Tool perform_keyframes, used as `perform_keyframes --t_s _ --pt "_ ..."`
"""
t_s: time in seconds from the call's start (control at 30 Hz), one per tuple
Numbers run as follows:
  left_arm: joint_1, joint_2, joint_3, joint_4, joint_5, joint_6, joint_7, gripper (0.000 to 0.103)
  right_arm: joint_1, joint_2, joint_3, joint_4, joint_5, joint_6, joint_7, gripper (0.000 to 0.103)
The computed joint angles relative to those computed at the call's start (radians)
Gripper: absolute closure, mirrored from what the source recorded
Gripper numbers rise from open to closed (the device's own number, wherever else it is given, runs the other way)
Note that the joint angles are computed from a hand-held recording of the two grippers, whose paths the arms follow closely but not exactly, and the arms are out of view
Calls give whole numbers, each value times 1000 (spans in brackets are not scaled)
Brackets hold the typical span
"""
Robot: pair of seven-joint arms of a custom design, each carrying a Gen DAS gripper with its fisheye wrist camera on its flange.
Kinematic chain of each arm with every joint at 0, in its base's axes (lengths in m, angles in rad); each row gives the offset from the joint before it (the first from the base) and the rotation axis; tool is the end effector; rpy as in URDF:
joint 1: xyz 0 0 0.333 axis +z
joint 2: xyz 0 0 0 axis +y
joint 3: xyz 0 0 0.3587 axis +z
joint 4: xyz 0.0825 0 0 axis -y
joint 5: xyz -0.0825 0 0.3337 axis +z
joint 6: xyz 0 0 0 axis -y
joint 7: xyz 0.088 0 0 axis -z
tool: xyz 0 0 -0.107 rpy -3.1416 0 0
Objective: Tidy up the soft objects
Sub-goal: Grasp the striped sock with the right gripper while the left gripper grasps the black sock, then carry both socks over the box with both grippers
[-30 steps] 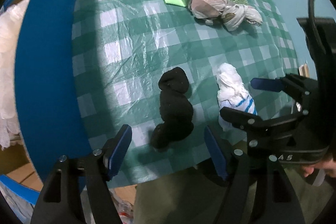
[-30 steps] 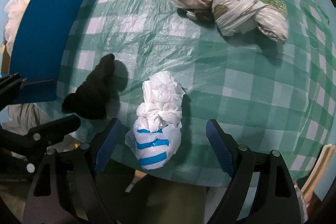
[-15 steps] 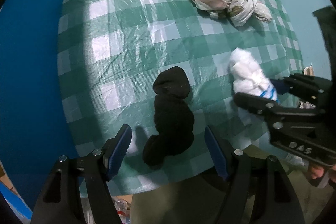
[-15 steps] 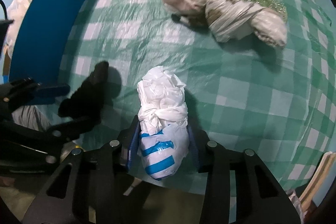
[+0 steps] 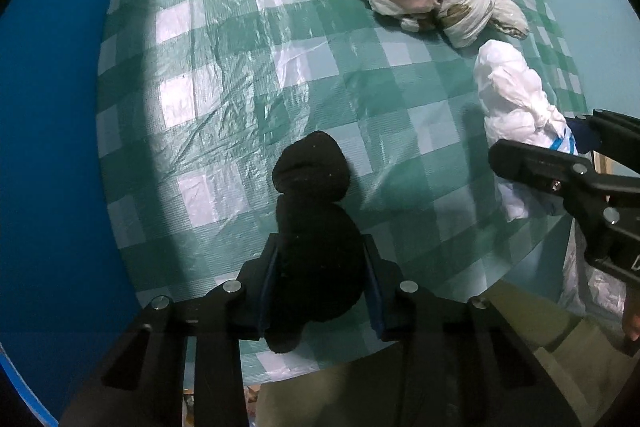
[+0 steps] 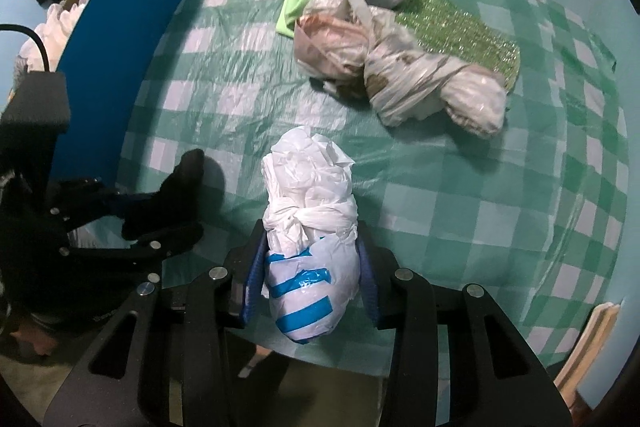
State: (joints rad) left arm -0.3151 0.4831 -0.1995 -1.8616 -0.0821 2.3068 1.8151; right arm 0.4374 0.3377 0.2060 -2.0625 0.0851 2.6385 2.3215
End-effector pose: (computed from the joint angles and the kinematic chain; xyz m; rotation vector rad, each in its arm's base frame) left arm 0.5456 -0.2945 0.3331 1.2900 -2.7085 0.1022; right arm 0.4816 0.3465 0.3741 -1.8307 2.2312 0.1366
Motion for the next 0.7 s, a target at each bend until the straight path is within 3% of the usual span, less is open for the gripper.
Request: perform_keyframes --t_s 0.33,0.7 --pt "-4 -47 -2 -6 3 45 -5 66 1 -42 -18 -5 -37 2 12 62" --pt "40 -110 -5 2 -46 53 16 66 -1 -69 -31 45 -78 -28 2 62"
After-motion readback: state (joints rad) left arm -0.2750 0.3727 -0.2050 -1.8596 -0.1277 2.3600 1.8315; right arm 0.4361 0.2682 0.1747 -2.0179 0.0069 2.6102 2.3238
